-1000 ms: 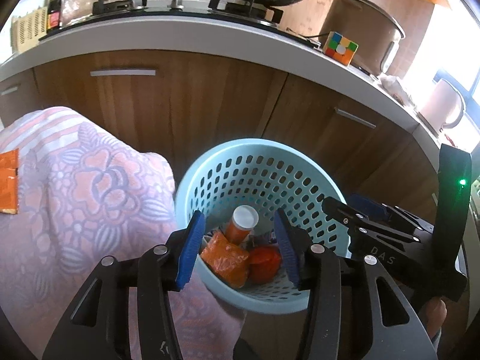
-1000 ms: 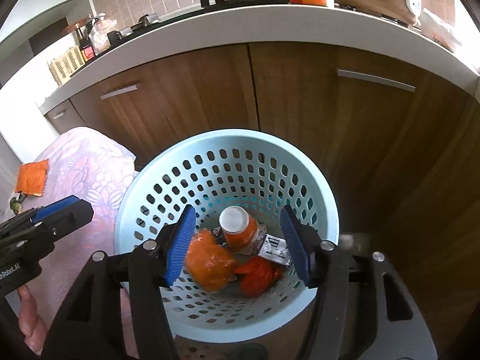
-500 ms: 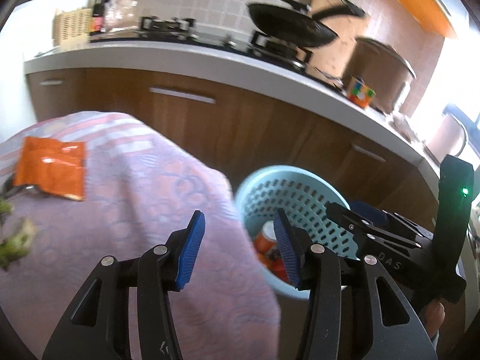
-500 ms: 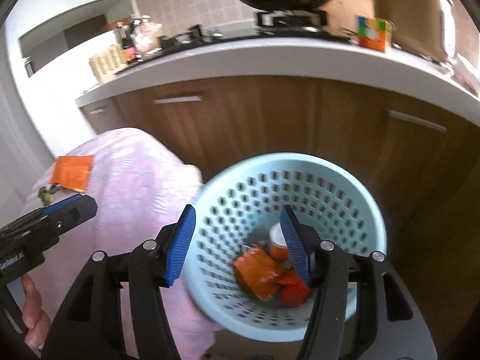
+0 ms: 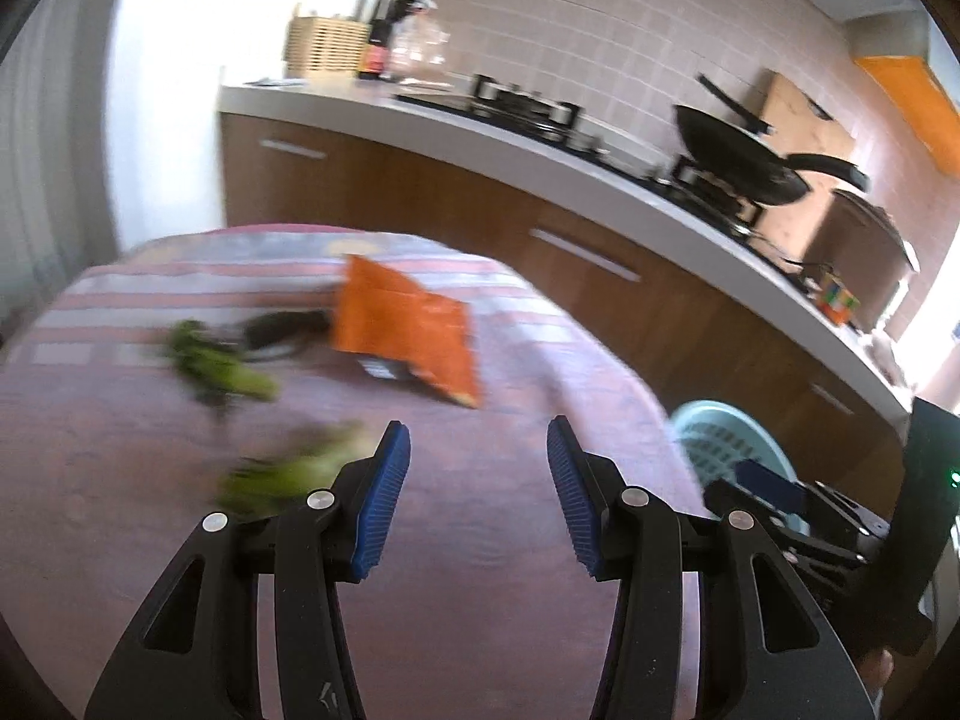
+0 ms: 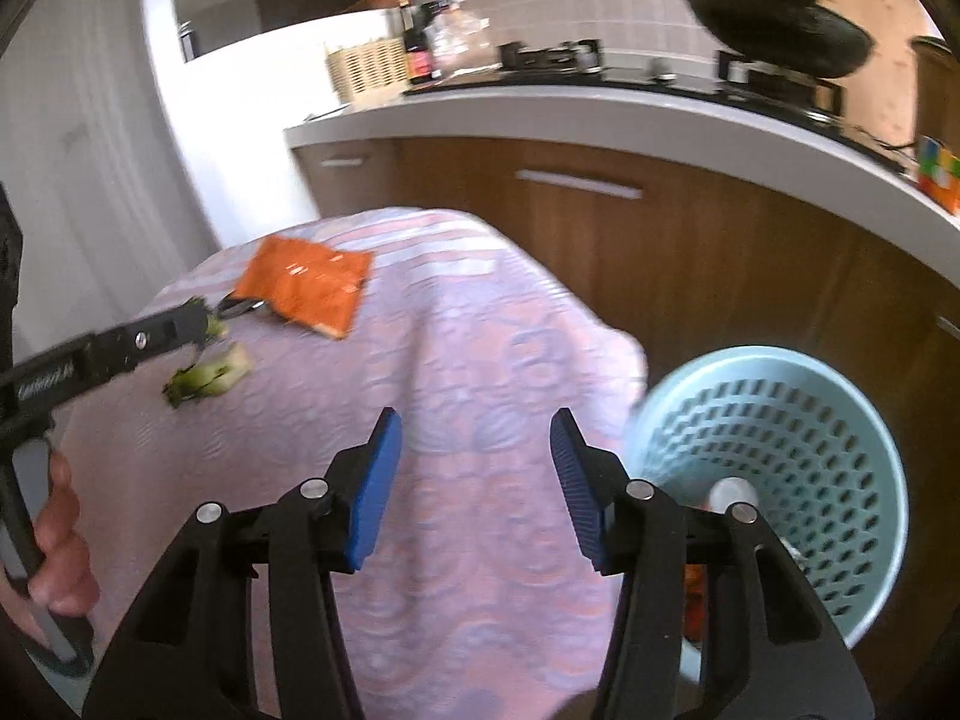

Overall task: Collect trash
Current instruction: 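Grasp the bok choy stalk with the left tool while the right tool approaches the second snack bag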

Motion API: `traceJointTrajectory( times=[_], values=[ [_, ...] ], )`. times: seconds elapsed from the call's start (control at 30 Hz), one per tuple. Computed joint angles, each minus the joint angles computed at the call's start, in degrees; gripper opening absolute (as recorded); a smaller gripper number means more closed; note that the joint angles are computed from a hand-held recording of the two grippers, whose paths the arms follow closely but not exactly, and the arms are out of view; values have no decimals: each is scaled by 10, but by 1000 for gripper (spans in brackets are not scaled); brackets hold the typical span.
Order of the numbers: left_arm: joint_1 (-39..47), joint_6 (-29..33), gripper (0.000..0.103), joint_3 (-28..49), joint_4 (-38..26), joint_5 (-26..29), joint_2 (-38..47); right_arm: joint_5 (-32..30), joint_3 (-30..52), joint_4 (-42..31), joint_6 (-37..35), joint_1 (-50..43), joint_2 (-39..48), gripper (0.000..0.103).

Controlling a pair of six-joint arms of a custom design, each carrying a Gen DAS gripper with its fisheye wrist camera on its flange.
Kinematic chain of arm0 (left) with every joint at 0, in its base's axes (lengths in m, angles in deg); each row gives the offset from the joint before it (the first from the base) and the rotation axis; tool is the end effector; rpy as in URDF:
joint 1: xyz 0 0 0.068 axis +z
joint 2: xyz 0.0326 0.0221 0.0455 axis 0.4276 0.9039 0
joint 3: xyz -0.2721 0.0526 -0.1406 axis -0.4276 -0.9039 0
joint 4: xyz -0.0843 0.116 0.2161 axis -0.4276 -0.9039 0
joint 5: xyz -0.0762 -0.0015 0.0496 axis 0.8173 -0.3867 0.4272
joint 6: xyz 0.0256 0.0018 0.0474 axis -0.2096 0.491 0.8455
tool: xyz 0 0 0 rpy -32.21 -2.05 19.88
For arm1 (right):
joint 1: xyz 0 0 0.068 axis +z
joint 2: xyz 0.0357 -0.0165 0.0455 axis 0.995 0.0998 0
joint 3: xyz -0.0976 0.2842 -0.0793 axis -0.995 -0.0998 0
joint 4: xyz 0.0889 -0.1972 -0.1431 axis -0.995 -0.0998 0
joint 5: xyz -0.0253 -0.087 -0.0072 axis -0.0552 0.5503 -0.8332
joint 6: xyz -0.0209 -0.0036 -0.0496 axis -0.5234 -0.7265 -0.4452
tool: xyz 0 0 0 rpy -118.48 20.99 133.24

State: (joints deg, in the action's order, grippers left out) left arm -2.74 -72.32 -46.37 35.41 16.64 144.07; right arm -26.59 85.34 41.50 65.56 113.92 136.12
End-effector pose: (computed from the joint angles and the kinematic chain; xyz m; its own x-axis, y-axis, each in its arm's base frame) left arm 0.2868 -0.1500 0.0796 -0.6836 -0.0775 -0.7257 0.1665 0.9516 -0.2585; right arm 0.2417 0.1306 0.0498 -0.6867 0.0087 -0.7269 -0.1464 0.9778 0.1500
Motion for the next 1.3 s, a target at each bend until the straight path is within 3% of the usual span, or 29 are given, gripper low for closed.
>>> traceJointTrajectory(
  times=[0.17, 0.4, 0.83, 1.0, 1.2, 1.3],
  values=[
    [84, 39, 54, -16, 1, 26, 2, -5, 39, -10, 13, 39, 35, 48],
    [151, 70, 55, 22, -28, 81, 54, -14, 79, -15, 24, 63, 79, 48],
    [114, 73, 48, 8, -20, 164, 82, -30, 86, -3, 37, 52, 100, 48],
    [77, 79, 48, 13, -26, 62, 83, -33, 85, -1, 38, 51, 101, 48],
    [80, 89, 48, 68, -79, 58, 107, -28, 88, -8, 37, 52, 100, 48],
    [64, 91, 46, 81, -82, 28, 115, -15, 97, -32, 28, 61, 89, 48]
  ],
)
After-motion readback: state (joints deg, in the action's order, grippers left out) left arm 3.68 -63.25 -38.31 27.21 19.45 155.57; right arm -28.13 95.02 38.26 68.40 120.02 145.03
